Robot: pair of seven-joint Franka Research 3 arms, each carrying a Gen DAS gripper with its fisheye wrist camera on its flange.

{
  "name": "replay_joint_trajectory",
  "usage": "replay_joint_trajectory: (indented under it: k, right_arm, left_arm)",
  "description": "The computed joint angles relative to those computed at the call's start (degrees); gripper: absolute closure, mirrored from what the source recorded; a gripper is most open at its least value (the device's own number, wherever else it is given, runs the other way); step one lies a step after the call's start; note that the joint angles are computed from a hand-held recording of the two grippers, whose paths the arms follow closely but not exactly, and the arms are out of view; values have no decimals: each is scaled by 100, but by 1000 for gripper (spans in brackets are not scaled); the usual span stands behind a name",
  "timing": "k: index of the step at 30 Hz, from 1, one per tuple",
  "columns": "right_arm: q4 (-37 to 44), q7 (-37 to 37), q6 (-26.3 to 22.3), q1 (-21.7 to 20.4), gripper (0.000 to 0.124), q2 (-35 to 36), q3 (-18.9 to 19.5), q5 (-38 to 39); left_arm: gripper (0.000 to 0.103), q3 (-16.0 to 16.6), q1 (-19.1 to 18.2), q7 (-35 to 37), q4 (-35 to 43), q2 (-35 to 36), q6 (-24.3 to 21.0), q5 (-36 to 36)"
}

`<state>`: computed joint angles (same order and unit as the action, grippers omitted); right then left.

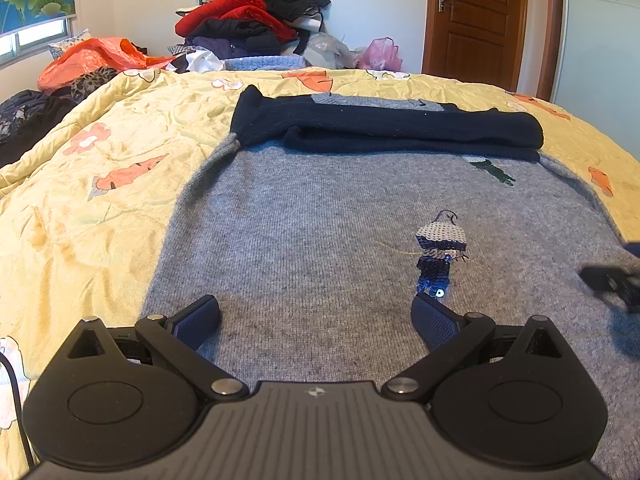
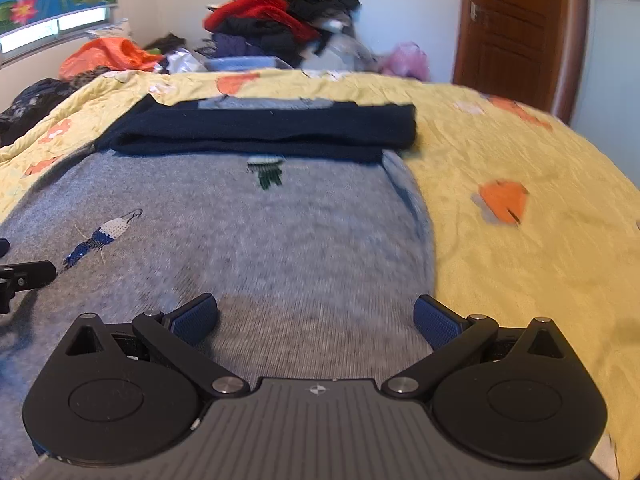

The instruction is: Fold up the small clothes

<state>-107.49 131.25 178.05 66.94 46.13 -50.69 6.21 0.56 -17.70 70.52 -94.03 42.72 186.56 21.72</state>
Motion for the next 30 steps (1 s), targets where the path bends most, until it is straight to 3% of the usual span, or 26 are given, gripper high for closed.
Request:
replay_joint_trajectory:
  k: [3, 5, 23, 28, 30]
  right_arm:
    - [-302, -222, 98, 85, 21, -324, 124, -129]
    - [-520, -148, 470, 465, 21, -65, -193, -1]
    - [-415, -984, 405, 519, 21, 40, -142, 1026]
    - [-411, -1057, 403, 528, 21, 49, -141, 1113]
    - [-416, -1075, 406, 535, 21, 49, -143, 1136]
  left_arm:
    - [0, 0, -1, 5, -1, 0, 0, -5]
    - [0, -11, 7, 9, -1, -1, -1, -9]
    - [0, 594, -529, -242, -129, -81, 52, -98]
    - [0, 594, -553, -363, -361, -303, -136, -104]
    - [0, 426, -423, -290, -588, -460, -115, 33]
